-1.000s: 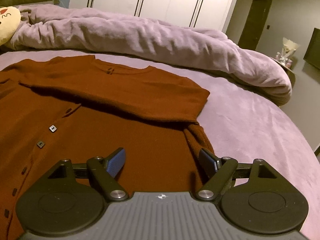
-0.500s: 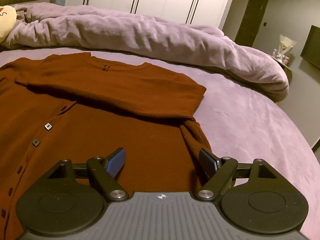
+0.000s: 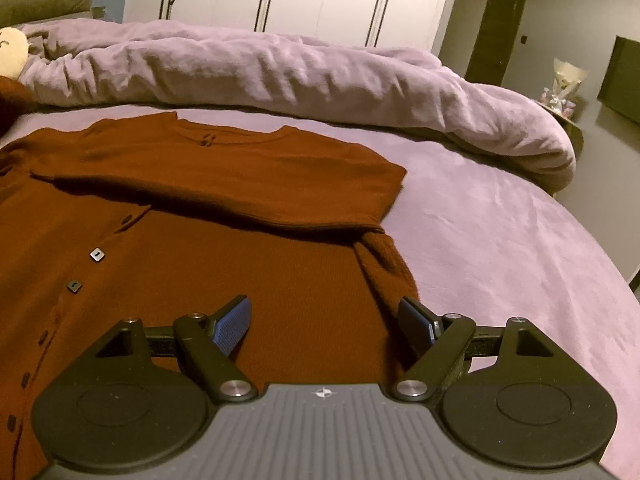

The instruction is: Fold small clothes

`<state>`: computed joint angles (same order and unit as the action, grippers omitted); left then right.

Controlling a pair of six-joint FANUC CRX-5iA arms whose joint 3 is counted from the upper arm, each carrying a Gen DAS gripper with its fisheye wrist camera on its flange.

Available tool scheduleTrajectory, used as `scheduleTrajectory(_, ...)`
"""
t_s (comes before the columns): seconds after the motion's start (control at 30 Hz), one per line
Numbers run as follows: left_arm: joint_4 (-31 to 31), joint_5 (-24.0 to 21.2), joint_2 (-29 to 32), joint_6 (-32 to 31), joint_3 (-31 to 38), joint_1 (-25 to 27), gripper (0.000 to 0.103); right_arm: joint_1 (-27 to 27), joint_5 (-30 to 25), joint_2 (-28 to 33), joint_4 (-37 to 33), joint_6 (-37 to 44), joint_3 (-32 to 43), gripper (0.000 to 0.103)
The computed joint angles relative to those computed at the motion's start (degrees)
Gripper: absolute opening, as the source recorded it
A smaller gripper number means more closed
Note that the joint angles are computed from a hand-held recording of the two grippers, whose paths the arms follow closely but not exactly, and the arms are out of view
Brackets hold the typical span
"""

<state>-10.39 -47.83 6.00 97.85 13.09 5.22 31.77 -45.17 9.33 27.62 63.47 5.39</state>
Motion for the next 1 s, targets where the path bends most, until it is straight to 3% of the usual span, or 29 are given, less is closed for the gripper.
scheduleTrajectory(0.17,-5.09,-1.28,-3.57,6.49,-5.01,-1.97,0.057,-0.51,-0.25,0.13,-3.79,2.17,2.09,0.081)
scheduleTrajectory(0.3,-17.25,-5.97,-6.72,15.28,-5.64,-3.69,0.060,-0.50,-0.33,1.54,-11.85,8.16,6.72,0.080)
scheduleTrajectory(0.4,-21.61,-9.00,-6.47,17.09,-4.49,-2.63,0.061,-1.02,-3.71,5.06,-23.85,14.29,15.22,0.072)
scheduleTrajectory(0.43,-22.45,-9.38,-6.30,17.74,-4.21,-2.04,0.061,-1.23,-5.26,6.36,-26.98,15.07,18.04,0.064)
scheduleTrajectory(0.53,-23.08,-9.06,-5.71,18.93,-3.96,-0.33,0.062,-2.40,-10.46,11.75,-37.92,16.36,28.65,0.051)
scheduleTrajectory(0.63,-24.90,-10.25,-4.59,20.66,-3.34,-0.04,0.062,-2.80,-15.51,18.26,-44.67,16.49,39.23,0.049)
scheduleTrajectory(0.9,-22.86,-7.47,-2.99,21.00,-4.08,2.12,0.064,-4.00,-28.62,33.85,-53.74,12.26,62.27,0.048)
scheduleTrajectory(1.0,-24.01,-6.73,-2.81,21.06,-4.38,1.75,0.066,-3.82,-30.80,36.75,-54.94,11.50,66.93,0.040)
